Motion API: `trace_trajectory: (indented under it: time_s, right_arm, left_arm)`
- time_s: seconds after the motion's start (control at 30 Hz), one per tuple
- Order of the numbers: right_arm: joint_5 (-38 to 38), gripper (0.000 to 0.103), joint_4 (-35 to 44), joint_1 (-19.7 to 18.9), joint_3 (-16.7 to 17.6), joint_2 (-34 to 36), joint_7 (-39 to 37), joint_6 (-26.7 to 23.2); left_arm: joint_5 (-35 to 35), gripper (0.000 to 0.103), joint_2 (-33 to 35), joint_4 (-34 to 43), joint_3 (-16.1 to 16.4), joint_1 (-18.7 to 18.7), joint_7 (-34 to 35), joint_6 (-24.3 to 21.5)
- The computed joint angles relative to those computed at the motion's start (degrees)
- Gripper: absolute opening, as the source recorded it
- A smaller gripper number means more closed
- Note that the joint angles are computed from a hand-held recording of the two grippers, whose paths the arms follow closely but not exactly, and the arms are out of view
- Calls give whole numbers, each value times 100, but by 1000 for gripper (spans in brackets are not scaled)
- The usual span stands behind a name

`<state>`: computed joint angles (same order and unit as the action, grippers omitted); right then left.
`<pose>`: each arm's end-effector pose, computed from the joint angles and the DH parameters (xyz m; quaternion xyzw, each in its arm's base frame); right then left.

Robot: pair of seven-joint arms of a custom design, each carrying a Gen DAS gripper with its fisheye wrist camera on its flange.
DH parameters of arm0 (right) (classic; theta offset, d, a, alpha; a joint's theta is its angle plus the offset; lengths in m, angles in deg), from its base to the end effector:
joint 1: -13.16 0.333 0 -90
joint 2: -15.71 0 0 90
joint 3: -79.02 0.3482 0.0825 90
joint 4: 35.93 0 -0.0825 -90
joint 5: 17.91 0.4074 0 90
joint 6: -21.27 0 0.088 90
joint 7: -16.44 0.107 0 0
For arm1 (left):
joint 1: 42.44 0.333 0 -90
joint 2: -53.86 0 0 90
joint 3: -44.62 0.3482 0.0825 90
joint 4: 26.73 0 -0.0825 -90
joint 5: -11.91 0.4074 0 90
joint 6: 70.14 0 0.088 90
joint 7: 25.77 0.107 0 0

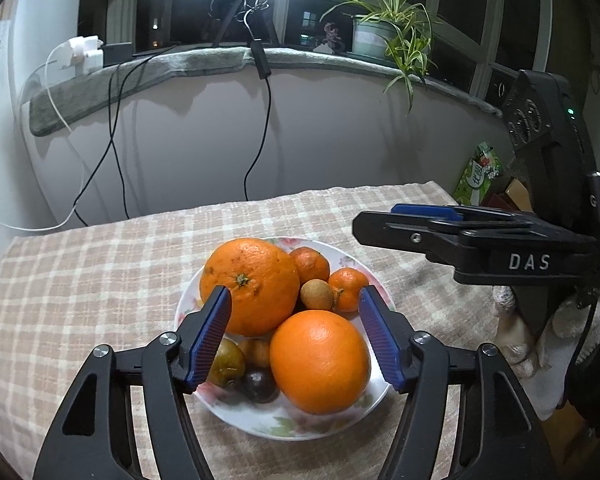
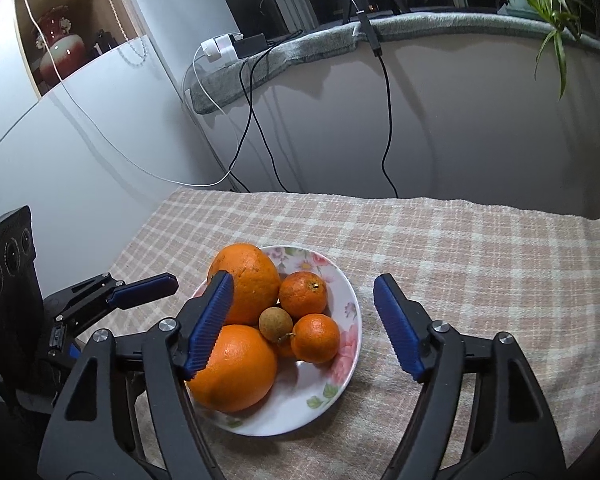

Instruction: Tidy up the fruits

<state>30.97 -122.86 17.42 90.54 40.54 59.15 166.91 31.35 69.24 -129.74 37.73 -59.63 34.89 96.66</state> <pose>0.7409 0.1707 0.5008 -0.7653 0.4673 -0.0528 0.4396 0.6399 -0.2985 0.5193 -0.5806 0.6996 -0.3583 0.2124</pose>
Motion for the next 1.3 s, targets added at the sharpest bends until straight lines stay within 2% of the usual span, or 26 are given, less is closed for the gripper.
trace_trajectory:
  time_s: [0.13, 0.33, 0.47, 0.6, 0.77, 0.87, 1.07, 1.3]
  right_arm:
    - [46, 84, -174, 10, 8, -123, -69, 204]
    - [225, 85, -525, 38, 10, -376, -263, 607]
    - [473, 94, -803, 52, 37, -572, -481, 948]
    - [771, 94, -1093, 83, 40, -804, -709, 1262]
    - [1284, 101, -1447, 167, 52, -1102, -1260, 1716]
    - [1644, 103, -1677, 281, 53, -1280, -1738, 2093]
    - [2155, 103, -2046, 552, -34, -1554, -2315, 2676]
    - [2331, 103, -2332, 749, -166, -1750, -2422, 2800]
  left_arm:
    - [21, 66, -51, -64, 22, -8, -50, 29]
    - [138, 67, -158, -200, 85, -28, -260, 102]
    - [210, 68, -274, -341, 88, -10, -394, 134]
    - [689, 72, -448, -527, 241, -107, -878, 161]
    - [1326, 73, -694, -765, 286, -79, -1557, 202]
    - [1825, 80, -854, -892, 279, -27, -2094, 198]
    - [2785, 81, -1165, -1108, 86, 216, -3124, 104]
    - [3081, 81, -1326, -1265, -175, 496, -3465, 59]
